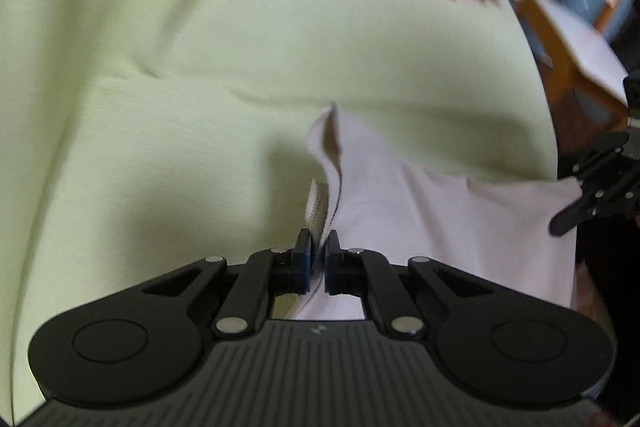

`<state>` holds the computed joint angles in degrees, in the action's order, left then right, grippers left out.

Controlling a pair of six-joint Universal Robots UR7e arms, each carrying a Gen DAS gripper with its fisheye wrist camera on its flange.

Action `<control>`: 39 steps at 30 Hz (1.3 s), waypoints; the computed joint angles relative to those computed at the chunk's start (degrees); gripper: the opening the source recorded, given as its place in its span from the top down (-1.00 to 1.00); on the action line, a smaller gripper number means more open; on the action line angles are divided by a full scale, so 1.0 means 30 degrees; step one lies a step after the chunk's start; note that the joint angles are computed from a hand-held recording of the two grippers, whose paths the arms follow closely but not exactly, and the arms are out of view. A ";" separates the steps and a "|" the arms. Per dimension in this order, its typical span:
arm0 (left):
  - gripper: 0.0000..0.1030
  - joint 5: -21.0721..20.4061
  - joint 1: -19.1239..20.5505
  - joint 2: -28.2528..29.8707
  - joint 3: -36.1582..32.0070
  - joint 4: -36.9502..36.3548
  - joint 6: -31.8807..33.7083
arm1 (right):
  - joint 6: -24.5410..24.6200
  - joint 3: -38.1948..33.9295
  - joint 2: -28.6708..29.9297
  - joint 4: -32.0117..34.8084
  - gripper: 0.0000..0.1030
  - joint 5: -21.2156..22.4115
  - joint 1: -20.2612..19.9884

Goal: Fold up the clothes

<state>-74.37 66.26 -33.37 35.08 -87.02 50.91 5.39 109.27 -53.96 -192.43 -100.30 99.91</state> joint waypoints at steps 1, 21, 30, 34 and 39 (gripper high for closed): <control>0.96 -0.0432 0.0026 -0.0569 0.0331 -0.0731 -0.0251 | -0.1649 -0.0861 -0.0134 0.0938 0.93 -0.0373 0.0379; 0.96 -0.4525 0.1587 -1.8434 2.1347 -1.3181 -0.2459 | -1.8562 0.1761 -0.2775 0.2766 0.94 -0.1041 0.4093; 0.96 -0.3960 0.2626 -2.0374 2.5416 -1.4107 -0.5835 | -1.7798 0.2377 -0.3366 0.6996 0.95 -0.0976 0.2512; 0.96 -0.3322 0.2627 -1.7871 2.3822 -1.6230 -0.6581 | -1.7276 -0.1253 -0.1953 0.8773 0.94 -0.0223 0.1847; 0.95 -0.2316 0.3137 -1.4501 2.1400 -1.7080 -0.7894 | -1.4787 -0.6257 0.0944 1.1536 0.94 0.0622 0.0101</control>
<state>-81.32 75.67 -76.87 99.28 -138.26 27.23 -38.97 90.49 -51.13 -157.82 -98.44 100.21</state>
